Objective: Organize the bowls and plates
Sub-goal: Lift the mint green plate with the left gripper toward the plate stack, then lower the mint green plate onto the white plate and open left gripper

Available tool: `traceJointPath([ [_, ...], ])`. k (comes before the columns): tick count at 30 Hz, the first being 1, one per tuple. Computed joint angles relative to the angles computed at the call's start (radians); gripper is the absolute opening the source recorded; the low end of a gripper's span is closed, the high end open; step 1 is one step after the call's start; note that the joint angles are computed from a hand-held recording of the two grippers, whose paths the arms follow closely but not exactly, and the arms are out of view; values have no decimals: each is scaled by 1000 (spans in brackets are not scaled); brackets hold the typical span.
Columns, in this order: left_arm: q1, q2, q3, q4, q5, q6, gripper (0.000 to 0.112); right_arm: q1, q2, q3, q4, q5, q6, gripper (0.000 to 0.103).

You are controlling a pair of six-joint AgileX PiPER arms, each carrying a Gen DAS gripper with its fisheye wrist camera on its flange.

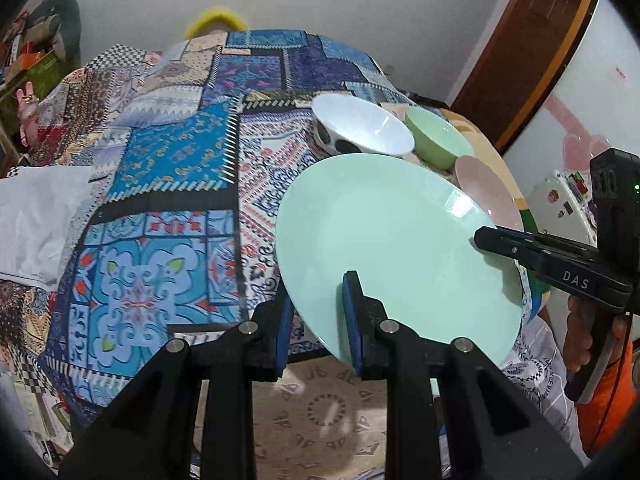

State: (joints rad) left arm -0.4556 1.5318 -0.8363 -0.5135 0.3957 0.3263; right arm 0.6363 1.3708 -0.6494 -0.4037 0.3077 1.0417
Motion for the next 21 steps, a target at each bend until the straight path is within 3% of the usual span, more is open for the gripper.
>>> traceJointPath([
  [21,-102,160,-43,40,-50,-70,24,-77,-14,135,241,-93,-201,17],
])
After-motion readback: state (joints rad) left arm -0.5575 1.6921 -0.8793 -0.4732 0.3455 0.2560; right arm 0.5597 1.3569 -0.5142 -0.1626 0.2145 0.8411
